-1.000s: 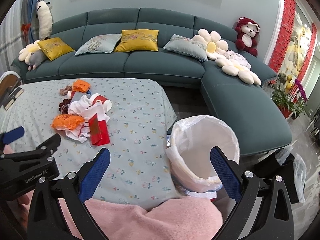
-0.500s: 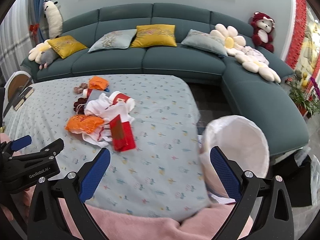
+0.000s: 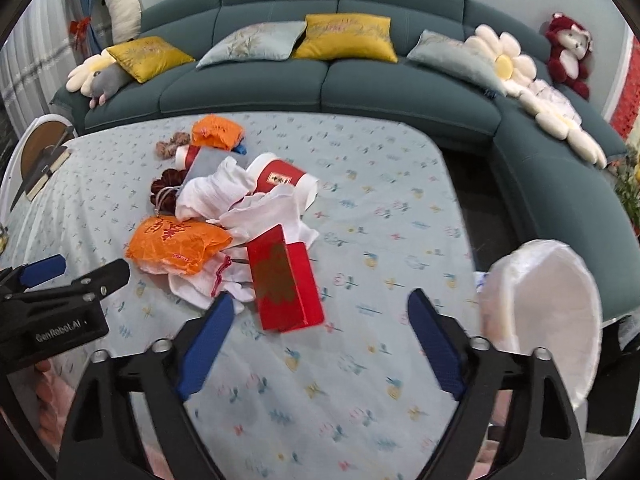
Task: Collect trash
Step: 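Grasp the red envelope with the right tool while the left tool grasps the orange bag, then carry the red envelope and orange bag to the white bin and release both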
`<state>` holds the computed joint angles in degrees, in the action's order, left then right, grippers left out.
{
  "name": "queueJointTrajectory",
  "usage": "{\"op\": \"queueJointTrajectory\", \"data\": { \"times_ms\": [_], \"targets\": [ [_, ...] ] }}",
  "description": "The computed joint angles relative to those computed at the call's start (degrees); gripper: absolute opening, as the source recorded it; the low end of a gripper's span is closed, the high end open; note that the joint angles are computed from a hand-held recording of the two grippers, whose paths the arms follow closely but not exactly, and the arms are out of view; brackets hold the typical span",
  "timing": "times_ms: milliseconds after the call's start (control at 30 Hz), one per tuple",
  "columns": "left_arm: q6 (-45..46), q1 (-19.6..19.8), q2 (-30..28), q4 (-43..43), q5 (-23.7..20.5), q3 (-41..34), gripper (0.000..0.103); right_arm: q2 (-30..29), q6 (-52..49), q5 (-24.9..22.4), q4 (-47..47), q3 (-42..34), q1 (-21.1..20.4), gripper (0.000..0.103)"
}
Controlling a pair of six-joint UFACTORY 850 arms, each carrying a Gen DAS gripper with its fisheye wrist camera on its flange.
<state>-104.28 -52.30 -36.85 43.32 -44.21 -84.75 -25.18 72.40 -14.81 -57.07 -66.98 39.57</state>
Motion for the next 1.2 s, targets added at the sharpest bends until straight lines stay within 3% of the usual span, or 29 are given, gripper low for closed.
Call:
{"op": "queueJointTrajectory", "data": {
  "times_ms": [167, 300, 467, 633, 667, 700, 767, 833, 1200],
  "targets": [
    [0.7, 3.3, -1.8, -1.1, 5.2, -0.5, 0.095, -6.4, -19.3, 0.6, 20.4, -5.9, -1.1, 0.066],
    [4.0, 5.5, -3.7, -4.1, 9.4, -1.3, 0.095, -10.5, -28.3, -0.7, 28.0, -9.8, -1.0, 0.062],
    [7.6, 6.8, -5.7, -6.4, 11.4, -2.5, 0.093, -14.4, -38.2, -3.0, 36.7, -13.9, -1.2, 0.035],
    [10.9, 7.4, -6.3, -8.8, 14.4, -2.4, 0.066, -15.3, -44.2, -2.9, 43.0, -14.3, -1.4, 0.016],
    [10.4, 7.3, -6.2, -8.1, 14.4, -2.4, 0.052, -15.4, -45.3, -3.1, 43.9, -14.3, -1.3, 0.011],
    [10.3, 7.2, -6.2, -7.8, 14.3, -2.3, 0.047, -15.4, -45.8, -3.3, 44.4, -14.3, -1.2, 0.01],
    [11.5, 7.2, -6.1, -8.4, 15.1, -2.2, 0.024, -15.3, -45.9, -3.1, 44.8, -14.1, -1.1, 0.007],
    [11.8, 7.0, -6.1, -8.4, 14.9, -2.4, 0.011, -14.9, -45.9, -2.8, 45.2, -13.6, -1.0, 0.005],
    [8.0, 4.8, -3.8, -5.1, 15.6, -1.1, 0.005, -9.4, -40.3, 0.6, 40.5, -8.5, -1.1, 0.003]
  ]
}}
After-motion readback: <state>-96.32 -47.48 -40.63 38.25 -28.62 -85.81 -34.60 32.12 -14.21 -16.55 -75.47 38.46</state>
